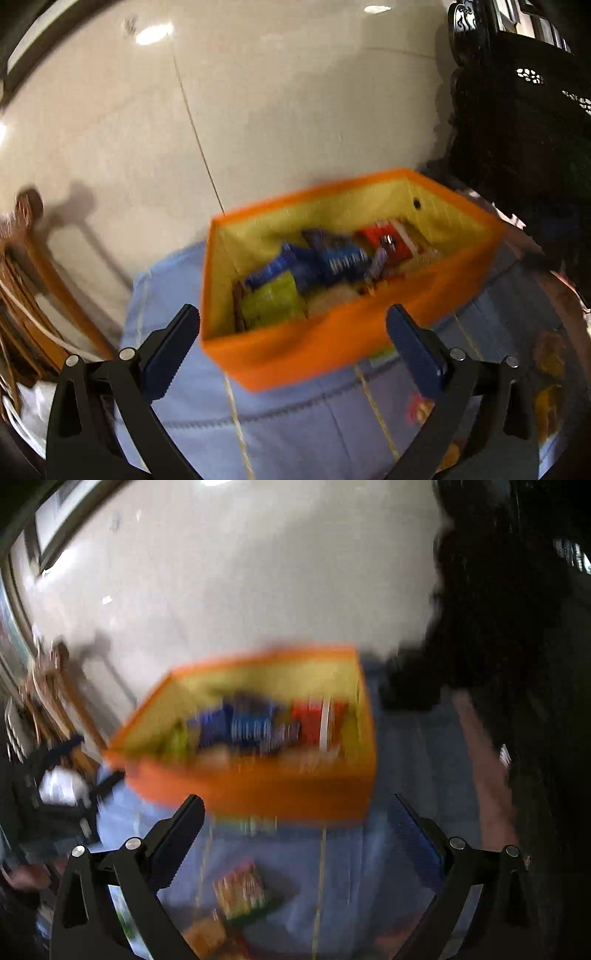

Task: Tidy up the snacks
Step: 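Drop the bread pack and seed pack into the orange box, then lower the right gripper and grasp the green snack bag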

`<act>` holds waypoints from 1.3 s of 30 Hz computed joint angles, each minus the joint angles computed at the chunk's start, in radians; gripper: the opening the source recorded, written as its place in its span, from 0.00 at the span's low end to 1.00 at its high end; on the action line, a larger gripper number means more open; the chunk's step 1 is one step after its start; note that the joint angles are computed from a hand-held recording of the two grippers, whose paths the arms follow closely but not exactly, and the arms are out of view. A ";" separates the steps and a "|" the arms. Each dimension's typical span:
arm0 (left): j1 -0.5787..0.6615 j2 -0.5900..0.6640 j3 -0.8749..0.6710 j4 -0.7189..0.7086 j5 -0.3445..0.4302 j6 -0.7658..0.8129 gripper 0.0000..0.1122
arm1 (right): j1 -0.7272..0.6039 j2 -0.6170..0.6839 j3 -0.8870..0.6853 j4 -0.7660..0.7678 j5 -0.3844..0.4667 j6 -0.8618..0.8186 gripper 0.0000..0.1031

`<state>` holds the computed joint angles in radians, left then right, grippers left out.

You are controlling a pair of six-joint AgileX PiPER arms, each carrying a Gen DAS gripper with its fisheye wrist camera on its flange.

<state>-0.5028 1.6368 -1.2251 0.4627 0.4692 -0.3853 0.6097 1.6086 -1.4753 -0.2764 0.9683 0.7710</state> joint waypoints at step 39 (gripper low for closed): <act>0.238 -0.085 0.388 -0.242 -0.070 0.043 0.88 | 0.189 0.566 -0.330 -0.183 0.015 0.270 0.48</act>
<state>-0.2646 1.5514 -0.8369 0.2205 0.3990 -0.3421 0.7986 2.1750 -1.8048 -0.4590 0.9831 1.0415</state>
